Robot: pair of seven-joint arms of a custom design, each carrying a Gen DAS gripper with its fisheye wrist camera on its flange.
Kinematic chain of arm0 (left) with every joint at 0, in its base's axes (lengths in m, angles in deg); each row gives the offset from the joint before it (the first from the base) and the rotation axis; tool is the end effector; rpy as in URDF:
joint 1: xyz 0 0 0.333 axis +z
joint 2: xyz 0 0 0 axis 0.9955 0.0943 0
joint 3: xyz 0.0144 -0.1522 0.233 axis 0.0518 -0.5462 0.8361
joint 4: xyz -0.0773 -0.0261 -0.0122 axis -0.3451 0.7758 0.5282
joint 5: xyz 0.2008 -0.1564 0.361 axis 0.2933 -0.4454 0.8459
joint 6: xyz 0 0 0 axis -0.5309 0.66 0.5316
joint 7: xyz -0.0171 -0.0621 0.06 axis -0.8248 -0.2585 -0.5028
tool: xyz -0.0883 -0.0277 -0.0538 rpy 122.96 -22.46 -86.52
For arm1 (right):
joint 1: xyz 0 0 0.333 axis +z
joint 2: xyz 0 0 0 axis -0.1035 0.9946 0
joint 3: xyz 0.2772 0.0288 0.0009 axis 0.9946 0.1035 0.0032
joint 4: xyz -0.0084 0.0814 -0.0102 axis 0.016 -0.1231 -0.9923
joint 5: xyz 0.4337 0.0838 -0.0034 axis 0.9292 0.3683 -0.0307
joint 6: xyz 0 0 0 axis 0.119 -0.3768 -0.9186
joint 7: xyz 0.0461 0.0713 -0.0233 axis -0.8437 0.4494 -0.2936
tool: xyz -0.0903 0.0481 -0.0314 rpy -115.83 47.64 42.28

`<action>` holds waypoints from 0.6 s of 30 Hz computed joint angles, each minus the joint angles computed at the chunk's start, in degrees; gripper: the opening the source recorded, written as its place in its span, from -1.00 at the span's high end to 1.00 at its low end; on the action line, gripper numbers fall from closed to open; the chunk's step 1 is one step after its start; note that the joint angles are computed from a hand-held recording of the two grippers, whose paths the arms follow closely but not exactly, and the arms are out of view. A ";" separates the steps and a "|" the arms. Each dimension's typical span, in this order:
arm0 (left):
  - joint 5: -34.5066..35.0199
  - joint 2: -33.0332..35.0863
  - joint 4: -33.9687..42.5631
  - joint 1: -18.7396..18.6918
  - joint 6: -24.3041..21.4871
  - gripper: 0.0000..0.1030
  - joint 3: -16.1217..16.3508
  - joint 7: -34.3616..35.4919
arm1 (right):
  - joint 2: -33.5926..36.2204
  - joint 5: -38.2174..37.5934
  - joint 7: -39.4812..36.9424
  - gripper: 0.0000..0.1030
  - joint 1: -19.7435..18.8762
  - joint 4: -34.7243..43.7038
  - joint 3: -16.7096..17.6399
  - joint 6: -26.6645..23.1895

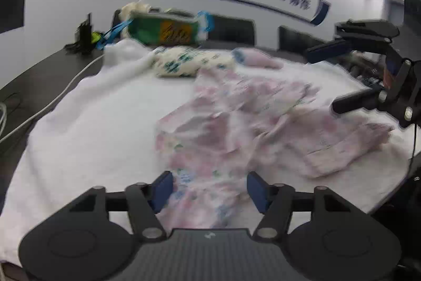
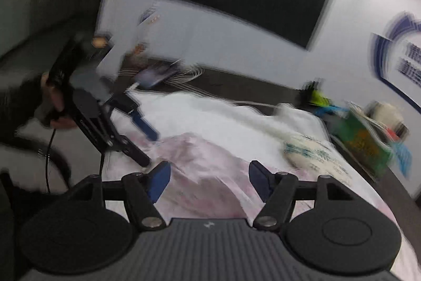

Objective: Fold clothes

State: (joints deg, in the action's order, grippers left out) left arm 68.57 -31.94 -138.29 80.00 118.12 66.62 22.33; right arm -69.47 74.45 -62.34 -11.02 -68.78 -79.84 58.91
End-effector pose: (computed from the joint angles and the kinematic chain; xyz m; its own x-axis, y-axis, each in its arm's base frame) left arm 0.5645 -0.2013 0.3764 -0.0130 -0.9920 0.1254 -0.5830 -0.0943 -0.8070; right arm 0.7240 0.0267 0.4694 0.9398 -0.0706 0.3344 0.2257 -0.6064 -0.7624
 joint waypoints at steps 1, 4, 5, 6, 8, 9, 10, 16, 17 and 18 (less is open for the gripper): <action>-2.22 0.19 -0.42 0.58 1.65 0.75 0.48 1.11 | 1.07 -2.24 -1.35 -0.30 1.30 0.91 0.31 0.91; -2.95 0.72 -0.38 2.44 6.65 0.91 2.21 -1.69 | 3.69 -8.35 -3.25 -0.27 3.96 2.68 0.74 2.32; -3.29 0.64 -0.06 2.82 6.66 0.93 2.52 -1.79 | 4.44 -10.21 -3.37 -0.13 4.64 3.13 0.81 2.59; -4.08 0.50 0.56 3.07 5.74 0.93 2.62 -0.63 | 4.93 -11.53 -2.41 0.25 5.04 3.49 0.77 2.65; -4.93 0.45 2.22 3.63 4.14 0.94 2.83 1.10 | 5.65 -12.54 -0.23 0.89 5.32 4.01 0.93 3.10; -5.08 0.81 3.76 3.98 4.04 0.94 3.02 1.84 | 5.90 -12.44 0.94 0.91 5.30 4.18 1.08 3.47; -6.30 1.46 5.62 4.32 3.85 0.94 3.16 3.51 | 6.08 -11.77 1.89 0.91 5.07 4.27 1.34 3.81; -16.36 6.82 16.56 3.99 -0.63 0.89 4.33 13.35 | 5.21 4.02 7.33 0.91 0.94 3.87 4.23 5.24; -15.93 7.48 17.63 3.57 -0.90 0.78 5.05 11.30 | 4.74 5.24 7.83 0.91 0.82 3.20 4.37 5.39; -14.90 8.16 18.67 3.08 -1.27 0.71 5.90 8.21 | 4.00 5.60 6.74 0.91 1.04 1.66 4.47 5.58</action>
State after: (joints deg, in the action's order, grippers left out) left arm 53.67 -23.79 -119.62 83.09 116.85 72.52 30.53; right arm -65.47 80.05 -55.60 -9.98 -67.12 -75.36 64.49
